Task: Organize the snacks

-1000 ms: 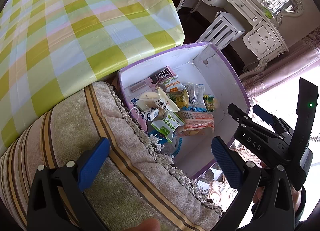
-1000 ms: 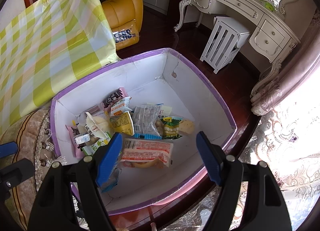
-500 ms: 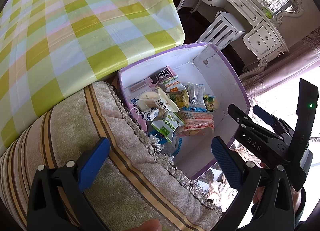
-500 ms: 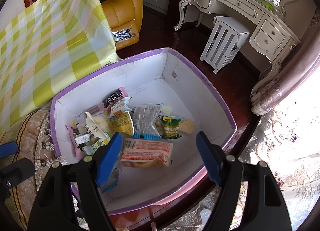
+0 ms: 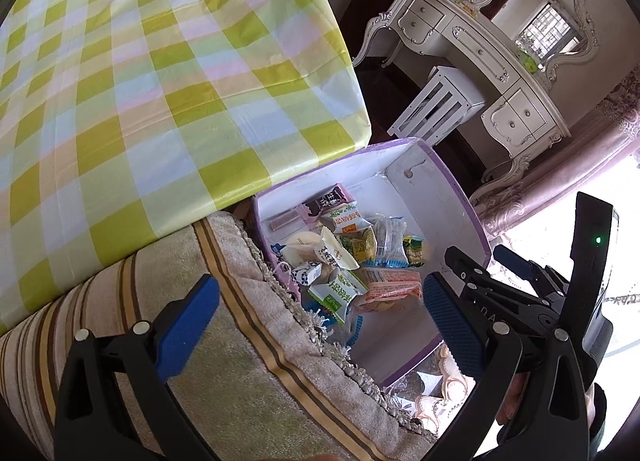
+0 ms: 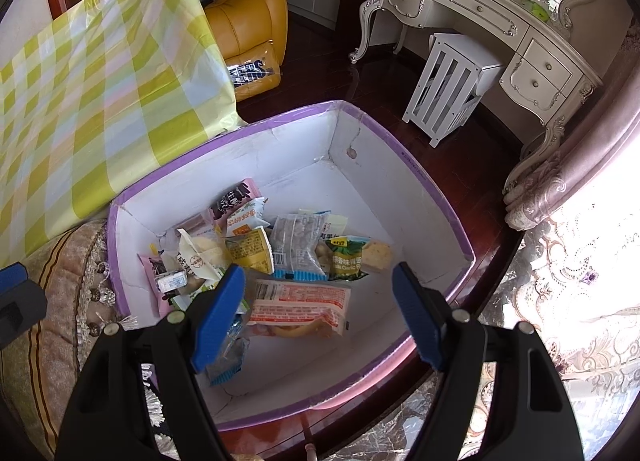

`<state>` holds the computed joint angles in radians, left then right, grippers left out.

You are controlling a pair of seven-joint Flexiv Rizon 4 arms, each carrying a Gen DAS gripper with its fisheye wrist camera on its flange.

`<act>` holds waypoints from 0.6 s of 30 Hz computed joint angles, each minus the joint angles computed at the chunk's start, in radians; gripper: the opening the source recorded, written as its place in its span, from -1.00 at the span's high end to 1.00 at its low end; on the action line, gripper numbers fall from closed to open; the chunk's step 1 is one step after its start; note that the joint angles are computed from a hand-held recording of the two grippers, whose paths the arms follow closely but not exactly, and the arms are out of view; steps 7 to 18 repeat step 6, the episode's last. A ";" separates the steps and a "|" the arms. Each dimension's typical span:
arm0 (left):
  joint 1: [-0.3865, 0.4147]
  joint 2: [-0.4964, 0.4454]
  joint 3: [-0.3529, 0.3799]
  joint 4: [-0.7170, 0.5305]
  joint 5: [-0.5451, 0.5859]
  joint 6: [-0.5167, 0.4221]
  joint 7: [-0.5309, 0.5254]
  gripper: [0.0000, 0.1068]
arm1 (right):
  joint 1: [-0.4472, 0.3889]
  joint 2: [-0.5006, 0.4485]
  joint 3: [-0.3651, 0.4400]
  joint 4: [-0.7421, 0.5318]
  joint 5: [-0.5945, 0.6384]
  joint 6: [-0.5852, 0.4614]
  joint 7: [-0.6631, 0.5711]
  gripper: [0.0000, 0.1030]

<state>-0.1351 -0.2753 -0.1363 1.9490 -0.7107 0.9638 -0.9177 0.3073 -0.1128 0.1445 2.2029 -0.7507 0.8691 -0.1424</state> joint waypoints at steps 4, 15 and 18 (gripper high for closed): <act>0.061 -0.039 0.058 -0.071 0.008 0.081 -0.049 -0.85 | 0.020 -0.082 -0.012 -0.126 -0.026 0.053 -0.090 -0.56; 0.074 -0.114 0.152 -0.170 0.196 0.138 -0.187 -0.85 | 0.047 -0.164 -0.026 -0.238 -0.038 0.096 -0.158 -0.62; 0.074 -0.114 0.152 -0.170 0.196 0.138 -0.187 -0.85 | 0.047 -0.164 -0.026 -0.238 -0.038 0.096 -0.158 -0.62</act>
